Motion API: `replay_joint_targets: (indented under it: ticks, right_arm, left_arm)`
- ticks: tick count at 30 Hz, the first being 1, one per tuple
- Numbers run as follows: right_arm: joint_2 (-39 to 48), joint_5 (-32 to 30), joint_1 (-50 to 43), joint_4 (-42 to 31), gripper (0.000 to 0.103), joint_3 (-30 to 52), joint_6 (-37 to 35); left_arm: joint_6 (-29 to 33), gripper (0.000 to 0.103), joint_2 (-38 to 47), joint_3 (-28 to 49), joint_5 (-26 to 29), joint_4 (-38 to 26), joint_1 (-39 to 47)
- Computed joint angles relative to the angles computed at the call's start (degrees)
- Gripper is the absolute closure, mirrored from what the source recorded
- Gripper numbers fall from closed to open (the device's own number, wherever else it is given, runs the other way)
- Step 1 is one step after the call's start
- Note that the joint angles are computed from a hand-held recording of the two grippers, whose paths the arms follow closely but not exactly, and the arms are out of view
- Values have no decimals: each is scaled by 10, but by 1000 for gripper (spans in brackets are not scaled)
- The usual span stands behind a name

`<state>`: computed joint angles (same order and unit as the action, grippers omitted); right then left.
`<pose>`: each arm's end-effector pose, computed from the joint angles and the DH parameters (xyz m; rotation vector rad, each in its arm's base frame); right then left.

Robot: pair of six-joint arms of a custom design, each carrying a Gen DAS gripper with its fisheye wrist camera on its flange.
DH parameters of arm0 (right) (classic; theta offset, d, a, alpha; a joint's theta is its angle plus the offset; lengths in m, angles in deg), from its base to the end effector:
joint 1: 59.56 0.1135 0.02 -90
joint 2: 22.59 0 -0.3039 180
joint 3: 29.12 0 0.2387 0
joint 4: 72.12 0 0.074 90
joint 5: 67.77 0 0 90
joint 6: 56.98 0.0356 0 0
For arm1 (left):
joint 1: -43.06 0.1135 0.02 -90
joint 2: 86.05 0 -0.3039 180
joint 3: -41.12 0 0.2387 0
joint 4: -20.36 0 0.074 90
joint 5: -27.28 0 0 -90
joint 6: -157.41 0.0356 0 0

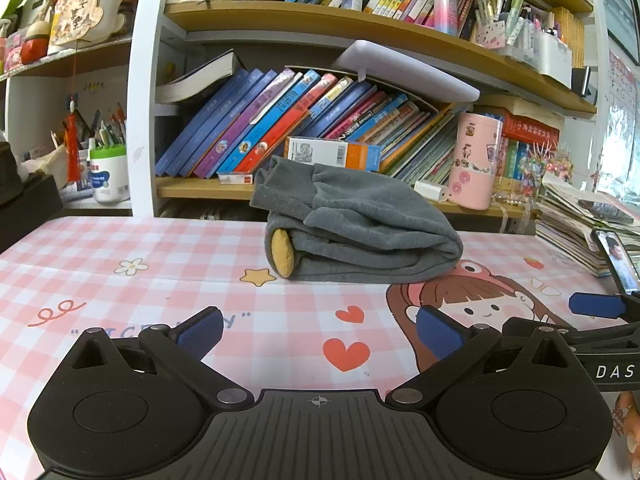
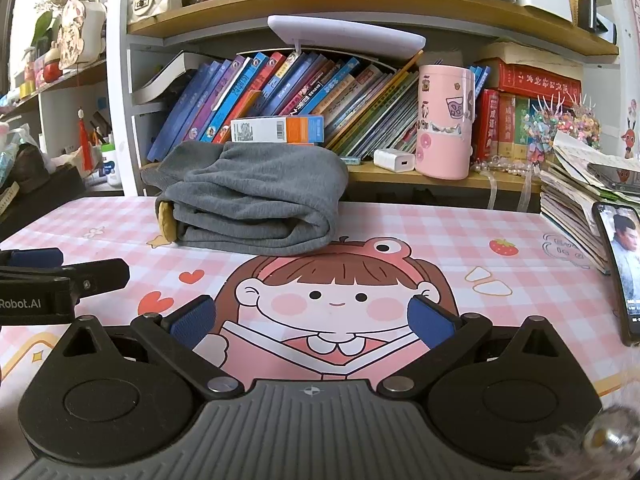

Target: Fold clothes

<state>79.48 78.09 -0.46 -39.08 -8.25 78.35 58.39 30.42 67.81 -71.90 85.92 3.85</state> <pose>0.1191 0.1417 0.1048 0.1596 1.9961 -0.0446 0.2019 -0.1574 0.1021 0.4217 1.9634 -0.3829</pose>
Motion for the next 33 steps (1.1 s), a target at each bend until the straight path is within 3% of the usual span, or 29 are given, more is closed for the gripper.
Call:
replay_joint_targets:
  ticks: [33]
  right_arm:
    - [-4, -9, -4, -13, 0, 4, 1]
  left_arm:
    - [0, 0, -2, 2, -1, -5, 1]
